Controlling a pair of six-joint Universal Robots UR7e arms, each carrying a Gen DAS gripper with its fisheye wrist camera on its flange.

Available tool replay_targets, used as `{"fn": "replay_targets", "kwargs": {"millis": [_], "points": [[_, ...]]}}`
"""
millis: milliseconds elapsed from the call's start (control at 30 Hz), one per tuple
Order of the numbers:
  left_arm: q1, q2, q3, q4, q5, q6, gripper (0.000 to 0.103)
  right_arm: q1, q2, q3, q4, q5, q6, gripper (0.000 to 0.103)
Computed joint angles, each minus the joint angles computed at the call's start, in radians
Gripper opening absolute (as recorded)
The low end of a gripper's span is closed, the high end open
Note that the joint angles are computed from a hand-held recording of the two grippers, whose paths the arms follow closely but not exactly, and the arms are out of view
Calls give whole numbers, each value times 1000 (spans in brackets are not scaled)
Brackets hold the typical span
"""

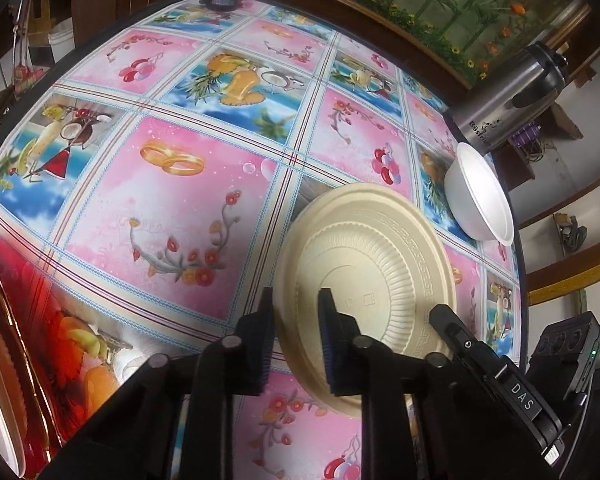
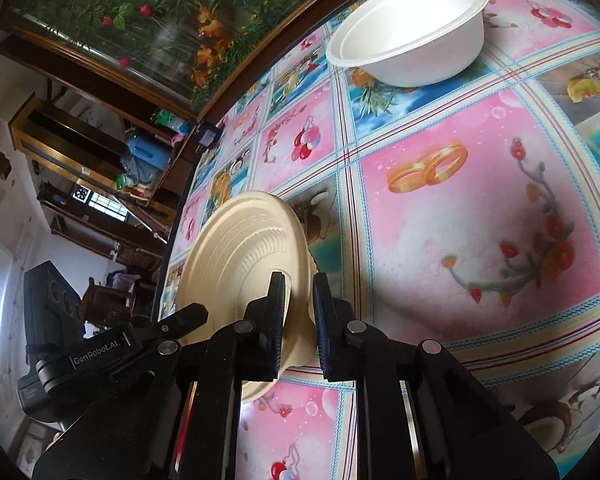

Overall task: Organize plates and bowls
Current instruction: 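Lift the beige plate and carry it toward the red plate stack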

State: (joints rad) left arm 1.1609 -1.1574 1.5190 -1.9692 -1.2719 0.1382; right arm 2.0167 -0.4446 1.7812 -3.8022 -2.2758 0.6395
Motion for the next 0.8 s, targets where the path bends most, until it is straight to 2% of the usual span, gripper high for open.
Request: {"fn": "replay_targets", "kwargs": {"millis": [200,600,800], "points": [[-1,-5,19,-20,20,16,10,12,3,-8,4,-37,-17,13],[-37,-72,147,-203,95,160,11,23,5,-4,1,-59,-18,13],[-45,-102,180,-260,101,199,11,54,31,-42,-17,-116,-84,13]]}}
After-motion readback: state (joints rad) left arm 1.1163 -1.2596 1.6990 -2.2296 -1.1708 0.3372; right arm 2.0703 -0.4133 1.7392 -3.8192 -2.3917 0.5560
